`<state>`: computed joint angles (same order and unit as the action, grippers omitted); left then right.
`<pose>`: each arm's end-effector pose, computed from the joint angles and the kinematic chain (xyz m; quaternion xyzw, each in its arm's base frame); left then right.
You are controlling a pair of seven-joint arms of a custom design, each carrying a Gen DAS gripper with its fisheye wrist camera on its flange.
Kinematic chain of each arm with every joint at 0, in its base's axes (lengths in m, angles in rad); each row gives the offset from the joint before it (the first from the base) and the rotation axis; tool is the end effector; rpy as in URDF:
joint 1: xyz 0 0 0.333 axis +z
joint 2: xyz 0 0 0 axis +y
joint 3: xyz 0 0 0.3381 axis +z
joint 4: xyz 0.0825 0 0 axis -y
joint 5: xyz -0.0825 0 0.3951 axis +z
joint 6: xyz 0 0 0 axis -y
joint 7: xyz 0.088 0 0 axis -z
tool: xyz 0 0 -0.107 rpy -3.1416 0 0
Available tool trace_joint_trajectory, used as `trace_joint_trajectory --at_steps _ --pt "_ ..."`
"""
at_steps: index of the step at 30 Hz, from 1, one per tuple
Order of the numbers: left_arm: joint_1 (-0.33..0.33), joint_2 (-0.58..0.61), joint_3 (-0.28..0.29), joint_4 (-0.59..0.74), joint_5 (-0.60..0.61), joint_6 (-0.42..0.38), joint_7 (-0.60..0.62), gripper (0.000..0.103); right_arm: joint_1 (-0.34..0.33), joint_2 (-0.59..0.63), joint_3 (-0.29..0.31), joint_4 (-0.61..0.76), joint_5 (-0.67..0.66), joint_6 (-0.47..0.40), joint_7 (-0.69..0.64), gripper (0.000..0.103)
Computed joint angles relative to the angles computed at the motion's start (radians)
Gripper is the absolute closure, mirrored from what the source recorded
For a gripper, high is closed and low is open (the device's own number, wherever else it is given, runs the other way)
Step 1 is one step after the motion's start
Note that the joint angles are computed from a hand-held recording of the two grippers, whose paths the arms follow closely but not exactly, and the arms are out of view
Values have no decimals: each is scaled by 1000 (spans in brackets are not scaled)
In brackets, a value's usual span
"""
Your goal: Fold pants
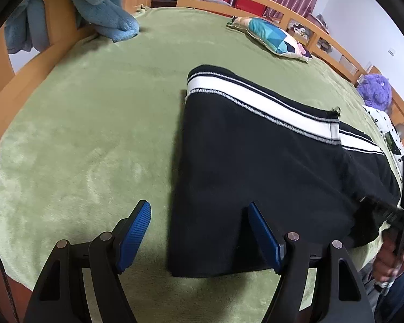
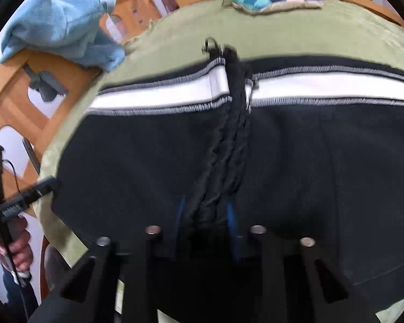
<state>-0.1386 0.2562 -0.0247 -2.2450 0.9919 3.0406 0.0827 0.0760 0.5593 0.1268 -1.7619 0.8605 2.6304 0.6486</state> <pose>0.5524 -0.1558 0.3047 -0.7877 0.5432 -0.2423 0.1602 0.6963 0.1136 0.2868 -0.7882 0.5279 -0.0029 0.3164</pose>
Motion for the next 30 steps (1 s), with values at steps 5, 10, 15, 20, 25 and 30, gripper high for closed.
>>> trace_joint_trajectory --at_steps 5,10,15,20,25,30 --pt "15 24 7 -6 -10 84 -5 30 -63 -38 20 -29 151 -44 -74 79" --pt "50 67 -42 10 -150 104 117 30 17 -31 -8 -82 23 101 -58 68" --pt "-40 69 29 32 -173 67 103 58 14 -88 -22 -130 4 130 -23 59" --pt "-105 7 50 69 -35 -87 30 83 -33 -145 -7 -176 87 188 -89 53" --pt "-118 -54 -8 128 70 -216 -22 83 -48 -190 -34 -211 95 233 -107 53" --pt "-132 -51 -101 230 85 -370 52 84 -101 -219 -36 -225 172 236 -196 53"
